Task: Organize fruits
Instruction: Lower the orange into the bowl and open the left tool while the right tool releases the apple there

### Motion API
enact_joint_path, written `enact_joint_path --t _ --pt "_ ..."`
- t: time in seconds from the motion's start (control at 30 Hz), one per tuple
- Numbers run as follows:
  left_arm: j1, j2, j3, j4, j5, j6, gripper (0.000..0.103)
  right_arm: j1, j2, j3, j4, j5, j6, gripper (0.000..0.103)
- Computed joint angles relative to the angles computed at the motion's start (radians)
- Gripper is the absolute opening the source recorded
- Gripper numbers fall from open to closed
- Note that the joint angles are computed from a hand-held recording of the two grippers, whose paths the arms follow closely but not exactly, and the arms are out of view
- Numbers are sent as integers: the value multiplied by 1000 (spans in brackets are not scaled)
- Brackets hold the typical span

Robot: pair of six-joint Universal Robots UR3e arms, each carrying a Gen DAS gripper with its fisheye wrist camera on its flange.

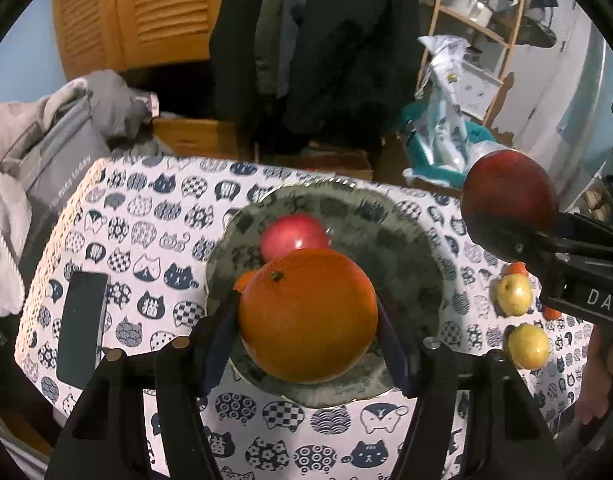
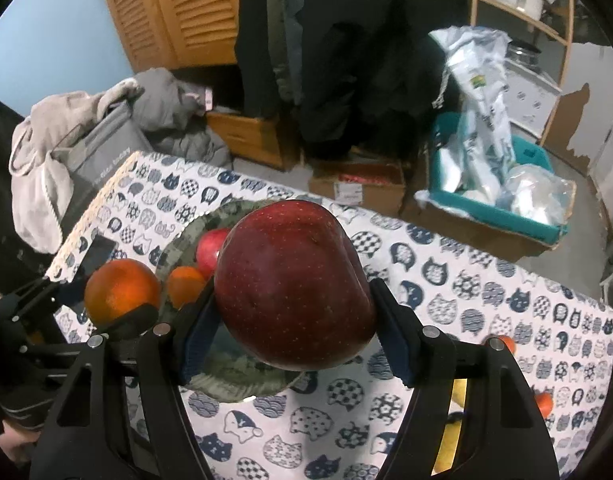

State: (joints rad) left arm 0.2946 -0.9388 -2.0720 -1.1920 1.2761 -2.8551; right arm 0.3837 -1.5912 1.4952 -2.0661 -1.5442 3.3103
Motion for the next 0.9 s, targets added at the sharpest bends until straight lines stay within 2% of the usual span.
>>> enact_joint_path --t 0.4,0.9 --pt "22 -54 -76 10 19 3 67 30 119 -7 -18 25 17 72" --pt "-17 -155 -137 87 75 -29 67 28 180 32 -37 53 17 72"
